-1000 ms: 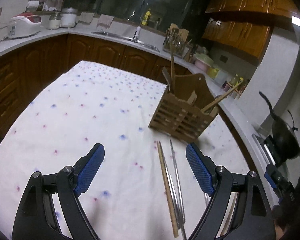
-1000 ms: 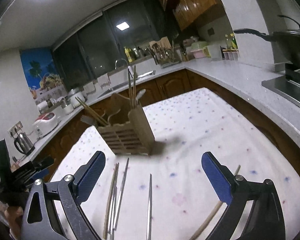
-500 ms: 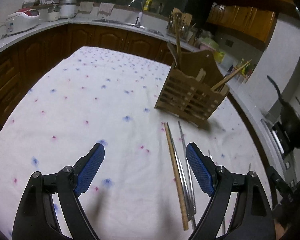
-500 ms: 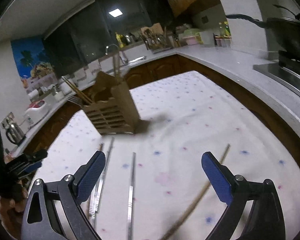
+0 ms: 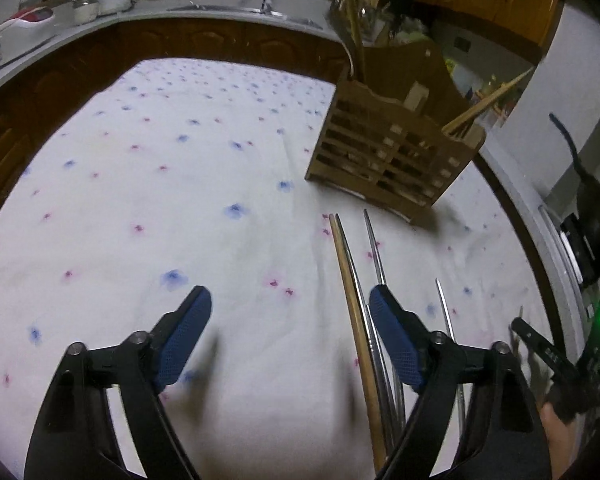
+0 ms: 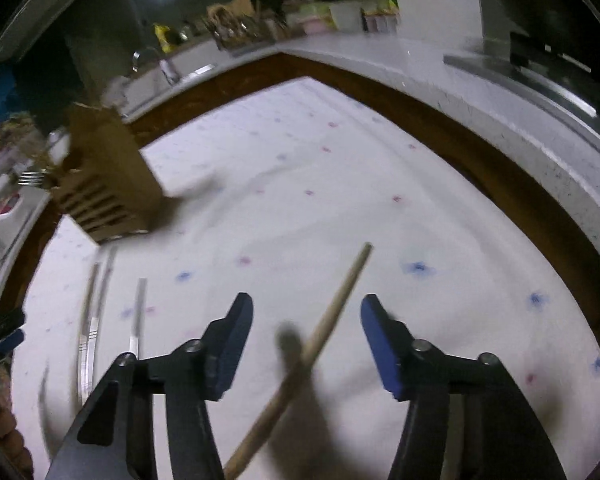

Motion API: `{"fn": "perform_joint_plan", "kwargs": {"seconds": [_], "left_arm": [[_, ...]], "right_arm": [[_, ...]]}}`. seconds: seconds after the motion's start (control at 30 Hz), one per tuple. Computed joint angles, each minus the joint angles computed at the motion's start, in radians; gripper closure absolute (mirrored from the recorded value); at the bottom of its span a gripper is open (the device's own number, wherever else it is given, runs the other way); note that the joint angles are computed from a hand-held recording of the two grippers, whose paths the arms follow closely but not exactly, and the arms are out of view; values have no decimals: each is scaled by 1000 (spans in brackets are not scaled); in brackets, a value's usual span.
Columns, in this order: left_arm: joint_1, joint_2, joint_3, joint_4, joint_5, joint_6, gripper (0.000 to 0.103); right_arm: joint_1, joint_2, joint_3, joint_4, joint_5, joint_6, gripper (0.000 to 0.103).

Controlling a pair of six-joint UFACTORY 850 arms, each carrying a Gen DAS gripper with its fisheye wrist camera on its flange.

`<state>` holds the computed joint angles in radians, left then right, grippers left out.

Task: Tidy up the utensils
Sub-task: 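Close the right tool on a wooden chopstick while the left tool grasps another wooden chopstick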

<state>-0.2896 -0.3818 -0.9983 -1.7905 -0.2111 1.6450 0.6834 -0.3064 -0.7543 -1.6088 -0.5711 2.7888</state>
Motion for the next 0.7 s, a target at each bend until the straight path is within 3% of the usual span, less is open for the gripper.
{"fn": "perform_joint_plan", "kwargs": {"seconds": [0.07, 0.1, 0.17, 0.33, 0.47, 0.5, 0.7], "left_arm": [[-9, -31, -37, 152, 7, -144, 28], [-13, -46, -55, 209, 10, -198, 30], [-22, -72, -87, 312, 12, -294, 34], [-50, -156, -197, 682, 24, -647, 50], [-62, -205, -257, 891, 0, -837, 64], [-64, -213, -263, 904, -4, -845, 68], [-72, -211, -252, 794, 25, -697, 71]], "right_arm": [[-22, -21, -13, 2, 19, -18, 71], [-24, -29, -23, 10, 12, -39, 85], [-34, -43, -42, -21, 44, -43, 93], [-35, -97, -125, -120, 113, -56, 96], [-35, -135, -183, -164, 150, -67, 96], [-37, -142, -195, -176, 159, -63, 96], [-46, -162, -226, -211, 183, -54, 97]]}}
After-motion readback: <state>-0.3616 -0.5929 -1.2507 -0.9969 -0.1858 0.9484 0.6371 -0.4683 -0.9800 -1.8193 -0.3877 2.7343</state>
